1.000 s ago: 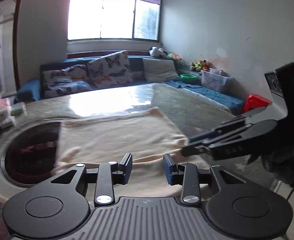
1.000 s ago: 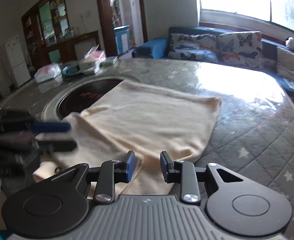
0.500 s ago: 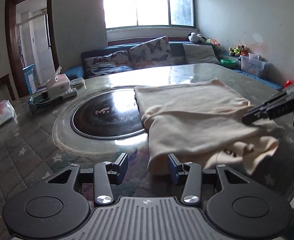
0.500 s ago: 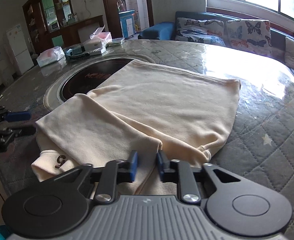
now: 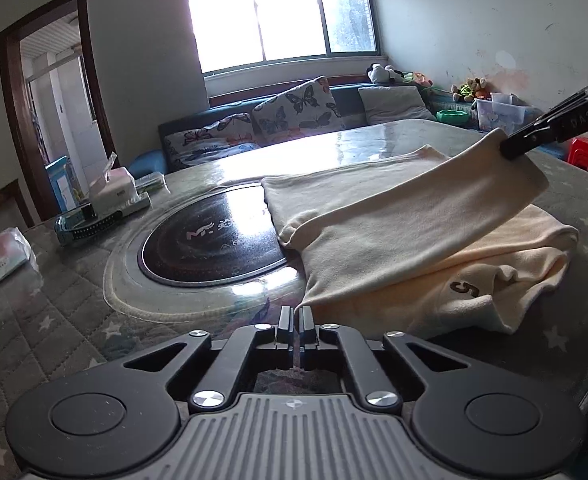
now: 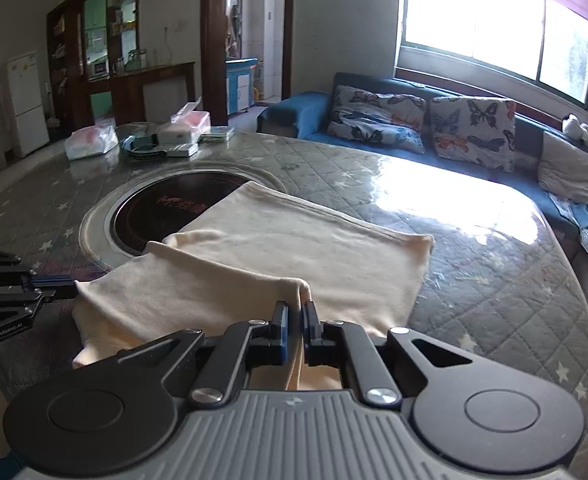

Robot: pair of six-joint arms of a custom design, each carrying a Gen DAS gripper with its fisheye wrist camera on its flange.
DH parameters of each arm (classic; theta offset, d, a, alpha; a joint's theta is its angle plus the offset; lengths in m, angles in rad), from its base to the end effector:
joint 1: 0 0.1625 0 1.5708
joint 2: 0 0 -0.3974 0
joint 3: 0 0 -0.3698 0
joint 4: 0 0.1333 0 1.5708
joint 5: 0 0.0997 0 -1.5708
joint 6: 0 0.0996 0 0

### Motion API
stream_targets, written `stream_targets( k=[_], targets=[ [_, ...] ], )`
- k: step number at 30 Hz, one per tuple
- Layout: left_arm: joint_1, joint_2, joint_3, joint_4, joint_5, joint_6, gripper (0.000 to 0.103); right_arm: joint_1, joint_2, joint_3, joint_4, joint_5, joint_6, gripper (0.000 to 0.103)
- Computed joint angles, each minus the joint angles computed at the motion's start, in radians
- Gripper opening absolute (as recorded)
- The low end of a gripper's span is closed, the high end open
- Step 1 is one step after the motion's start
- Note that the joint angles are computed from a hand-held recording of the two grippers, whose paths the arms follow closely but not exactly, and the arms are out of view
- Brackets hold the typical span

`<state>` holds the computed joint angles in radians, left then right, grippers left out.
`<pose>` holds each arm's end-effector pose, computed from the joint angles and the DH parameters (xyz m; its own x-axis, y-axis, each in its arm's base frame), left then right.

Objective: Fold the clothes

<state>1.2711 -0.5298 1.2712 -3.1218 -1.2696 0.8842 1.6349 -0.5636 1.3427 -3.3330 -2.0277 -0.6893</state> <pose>-0.0668 -0.7678 0.1202 -0.4611 0.5583 -0.6897 0.8838 0.3584 -0.3007 0.1359 -0.7215 0.1484 -0.6867 -0.1135 0.7180 -0.6120 0.6234 -0.4866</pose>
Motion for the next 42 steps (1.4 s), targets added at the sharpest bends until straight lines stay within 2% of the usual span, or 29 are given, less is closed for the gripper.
stream_targets(
  k=[4, 7, 12, 16, 21, 25, 28, 36, 42],
  targets=[
    [0.002, -0.008, 0.005, 0.016, 0.006, 0.012, 0.002, -0.017, 0.018, -0.013, 0.036, -0.031, 0.025, 0.006],
    [0.003, -0.015, -0.004, 0.052, 0.024, 0.011, 0.002, -0.028, 0.029, -0.027, 0.066, -0.048, 0.038, 0.011],
    [-0.004, -0.009, -0.062, 0.094, 0.017, -0.001, 0.005, -0.024, 0.017, -0.008, 0.016, -0.039, 0.013, 0.011],
    [-0.022, 0.04, -0.155, 0.143, -0.009, -0.021, 0.005, -0.024, 0.031, -0.042, 0.027, -0.012, -0.009, 0.011],
    [-0.041, 0.154, -0.333, 0.242, -0.021, -0.047, 0.006, -0.031, 0.067, -0.09, 0.046, 0.019, -0.036, 0.011],
    [-0.043, 0.251, -0.483, 0.328, 0.01, -0.063, 0.007, -0.042, 0.09, -0.119, 0.07, -0.004, -0.037, 0.011],
    [-0.038, 0.292, -0.546, 0.365, 0.031, -0.056, 0.006, -0.053, 0.085, -0.1, 0.047, -0.011, -0.049, 0.011],
    [-0.032, 0.285, -0.536, 0.359, 0.017, -0.031, 0.006, -0.044, 0.012, 0.012, 0.04, 0.012, -0.059, 0.011],
    [-0.032, 0.245, -0.466, 0.316, 0.013, 0.007, 0.007, -0.038, -0.005, 0.045, 0.079, -0.024, -0.083, 0.011]
  ],
)
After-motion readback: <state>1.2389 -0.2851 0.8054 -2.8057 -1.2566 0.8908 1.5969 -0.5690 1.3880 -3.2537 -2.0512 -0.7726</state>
